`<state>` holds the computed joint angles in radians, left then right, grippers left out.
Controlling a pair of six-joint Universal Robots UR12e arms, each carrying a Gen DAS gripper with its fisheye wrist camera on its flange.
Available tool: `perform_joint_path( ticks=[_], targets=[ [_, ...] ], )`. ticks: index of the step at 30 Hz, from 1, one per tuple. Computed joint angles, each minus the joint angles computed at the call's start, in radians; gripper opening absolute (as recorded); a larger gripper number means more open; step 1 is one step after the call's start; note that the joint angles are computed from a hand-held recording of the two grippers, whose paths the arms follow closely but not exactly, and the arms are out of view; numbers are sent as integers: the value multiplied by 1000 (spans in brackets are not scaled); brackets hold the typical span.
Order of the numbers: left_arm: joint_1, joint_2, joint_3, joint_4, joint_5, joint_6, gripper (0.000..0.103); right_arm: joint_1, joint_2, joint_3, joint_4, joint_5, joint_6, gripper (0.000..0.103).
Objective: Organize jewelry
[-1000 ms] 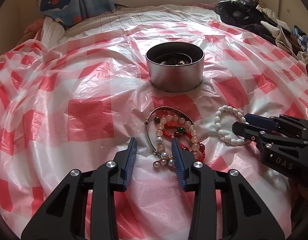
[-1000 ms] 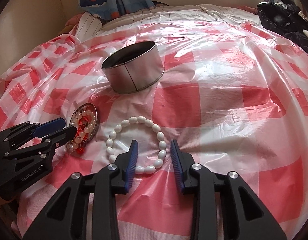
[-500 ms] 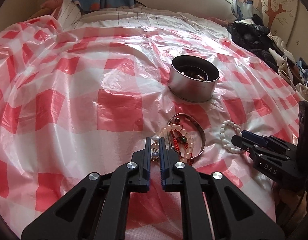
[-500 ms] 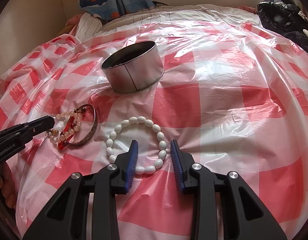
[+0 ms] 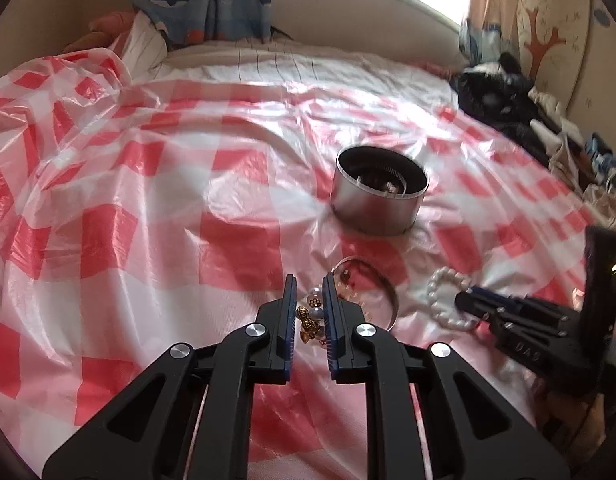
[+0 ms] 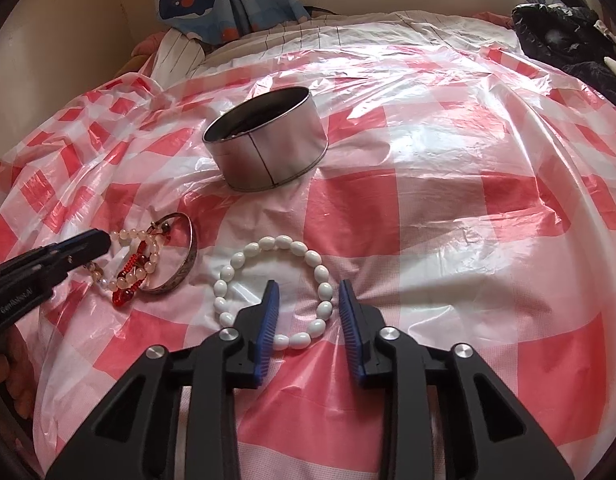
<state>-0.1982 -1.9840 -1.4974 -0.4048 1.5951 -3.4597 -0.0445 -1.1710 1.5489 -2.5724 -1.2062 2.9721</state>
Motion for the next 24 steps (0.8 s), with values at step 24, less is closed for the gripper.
perform_joint_path(
  ticks=[24],
  targets=[
    [-21,-25,57,-232,75,93,7,0,1,-3,18,23,-26,11]
  ],
)
